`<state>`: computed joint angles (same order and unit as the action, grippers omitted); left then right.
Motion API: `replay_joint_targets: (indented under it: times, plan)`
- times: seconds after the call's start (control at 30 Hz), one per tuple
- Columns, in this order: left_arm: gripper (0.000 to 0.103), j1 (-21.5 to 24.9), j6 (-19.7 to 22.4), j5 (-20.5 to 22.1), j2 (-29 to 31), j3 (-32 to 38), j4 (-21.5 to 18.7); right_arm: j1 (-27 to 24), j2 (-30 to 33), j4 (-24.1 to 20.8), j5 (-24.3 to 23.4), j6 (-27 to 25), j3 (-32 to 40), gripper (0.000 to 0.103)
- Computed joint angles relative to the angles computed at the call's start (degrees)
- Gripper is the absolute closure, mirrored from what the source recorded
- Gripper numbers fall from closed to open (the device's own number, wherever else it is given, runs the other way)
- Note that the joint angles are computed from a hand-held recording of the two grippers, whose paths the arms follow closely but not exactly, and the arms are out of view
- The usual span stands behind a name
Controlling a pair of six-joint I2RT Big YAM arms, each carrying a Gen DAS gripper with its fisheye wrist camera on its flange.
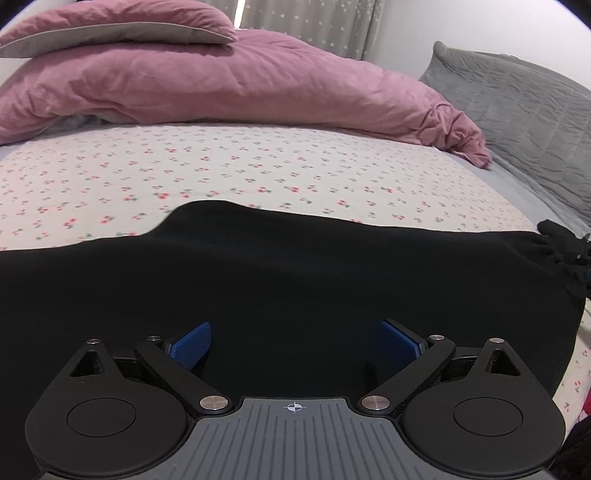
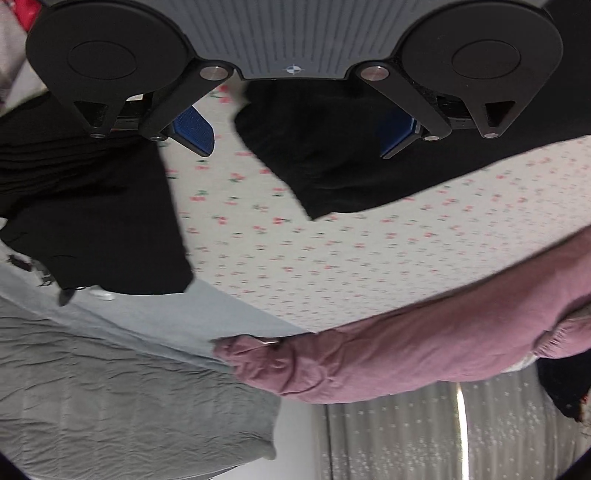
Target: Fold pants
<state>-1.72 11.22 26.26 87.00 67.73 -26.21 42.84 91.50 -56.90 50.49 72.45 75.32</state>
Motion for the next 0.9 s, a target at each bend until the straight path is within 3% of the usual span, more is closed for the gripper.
replay_joint_targets:
  times: [0.23,0.37,0.5,0.73,0.83,0.87,0.9]
  plan:
    - [0.0,-2.1,-0.8,-1.3,0.7,0.2,1.0,-1.4,-0.8,-0.1,-5.0,2.6,-2.2,0.006]
    - [0.0,-2.8,-0.7,-1.3,0.9,0.4,0.9,-2.6,-2.2,5.9,-11.3,3.5,-5.5,0.003]
    - [0.0,-3.2,-0.5,-0.9,1.2,0.8,0.6,-2.1,-2.3,10.1,-10.7,2.3,-6.6,0.005]
    - [0.0,-3.6,-0.1,-0.9,1.4,0.9,0.5,-1.8,-1.7,12.3,-10.4,-0.9,-6.1,0.029]
    - [0.0,-3.5,-0.3,-0.5,1.4,1.0,0.3,-1.8,-2.5,13.3,-10.5,-0.7,-6.8,0.051]
    - [0.0,-3.4,-0.4,-0.3,1.5,1.1,0.2,-2.0,-3.0,14.6,-10.8,-0.9,-7.4,0.063]
    - [0.0,-3.4,-0.5,-0.1,1.6,1.2,0.0,-2.1,-3.9,17.1,-11.6,-1.0,-8.6,0.069]
